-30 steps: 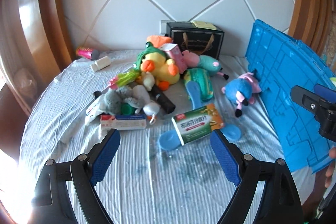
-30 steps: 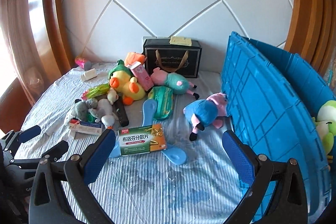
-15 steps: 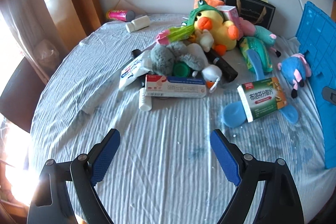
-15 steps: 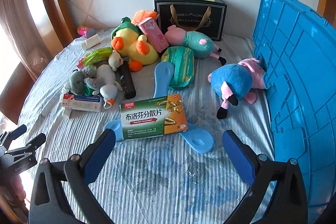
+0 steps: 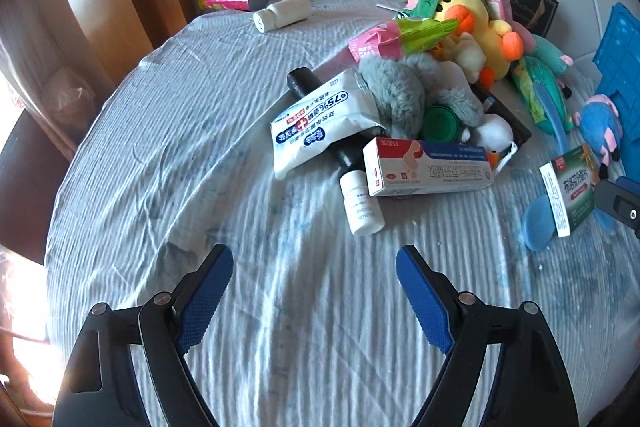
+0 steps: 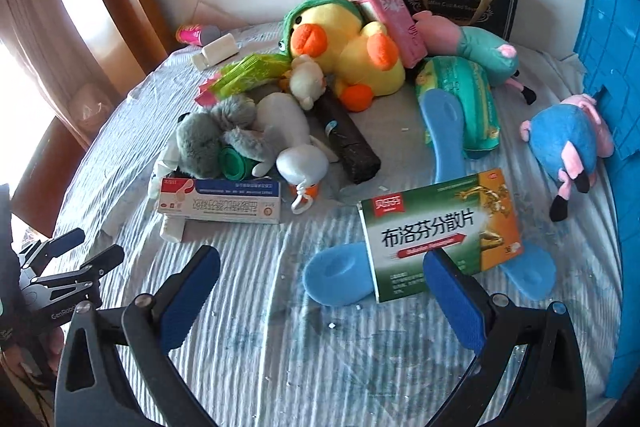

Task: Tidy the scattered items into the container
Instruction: 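Grasp the white pill bottle with the left tool while the right tool grasps the white medicine box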

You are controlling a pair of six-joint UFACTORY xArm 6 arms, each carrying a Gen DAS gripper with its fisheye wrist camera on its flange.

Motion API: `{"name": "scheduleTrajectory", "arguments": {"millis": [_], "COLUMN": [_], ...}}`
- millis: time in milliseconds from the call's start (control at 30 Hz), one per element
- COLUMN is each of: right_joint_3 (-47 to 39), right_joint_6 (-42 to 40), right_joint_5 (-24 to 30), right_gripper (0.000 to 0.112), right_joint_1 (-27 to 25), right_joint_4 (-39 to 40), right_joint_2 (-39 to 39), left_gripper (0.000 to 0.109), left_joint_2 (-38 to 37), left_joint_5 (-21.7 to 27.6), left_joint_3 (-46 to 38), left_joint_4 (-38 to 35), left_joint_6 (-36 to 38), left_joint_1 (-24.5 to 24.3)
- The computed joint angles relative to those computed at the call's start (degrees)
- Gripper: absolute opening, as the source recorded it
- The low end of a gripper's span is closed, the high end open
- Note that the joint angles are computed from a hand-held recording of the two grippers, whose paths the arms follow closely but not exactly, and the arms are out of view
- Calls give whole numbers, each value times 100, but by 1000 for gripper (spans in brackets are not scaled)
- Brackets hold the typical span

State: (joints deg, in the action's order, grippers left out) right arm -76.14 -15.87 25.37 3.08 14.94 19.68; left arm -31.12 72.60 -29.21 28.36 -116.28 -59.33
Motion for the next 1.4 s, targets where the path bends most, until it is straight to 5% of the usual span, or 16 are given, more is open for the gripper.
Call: {"name": "scheduleTrajectory", "arguments": {"millis": [133, 267, 300, 367, 433, 533, 833, 1033, 1233, 1367, 1400], "right_joint_3": [-395, -926, -1066, -1333, -1622, -2152, -4180, -4318, -3272, -3087, -3059], "right_joint_6": [63, -22, -114, -246, -504, -720, -1355, -1711, -2052, -2170, -2255], "right_joint_5": [186, 518, 628, 769, 931, 1175, 2289, 3287, 2845, 2495, 2484], "right_gripper": [102, 65, 63, 63, 57, 43, 43, 43, 44, 79, 79], "right_joint_1": [178, 301, 324, 384, 424, 446, 388, 302, 416, 567, 596], "right_joint_4": [-179, -322, -308, -377, -241, -165, 46, 555, 452, 67, 50], "right_joint_2": [325, 752, 866, 1081, 1287, 1639, 2974, 2917, 2230, 2150, 2143], "left_gripper": [77, 65, 65, 58, 32, 29, 29, 29, 29, 29, 29], "left_joint_2": [138, 402, 463, 602, 611, 558, 999, 1305, 1109, 906, 927], "left_joint_5": [-876, -1710, -1849, -2058, -2246, -2091, -1859, -1691, -1383, -1204, -1183], "left_joint_3": [257, 465, 506, 570, 687, 720, 387, 192, 225, 256, 213], "left_joint_4": [173, 106, 69, -43, -176, -88, -31, -149, -157, -347, -365], "left_joint_6": [203, 445, 495, 613, 676, 408, -234, -379, -444, -451, -506], "left_joint_1": [494, 1056, 1156, 1328, 1462, 1435, 1065, 1035, 1006, 821, 760]}}
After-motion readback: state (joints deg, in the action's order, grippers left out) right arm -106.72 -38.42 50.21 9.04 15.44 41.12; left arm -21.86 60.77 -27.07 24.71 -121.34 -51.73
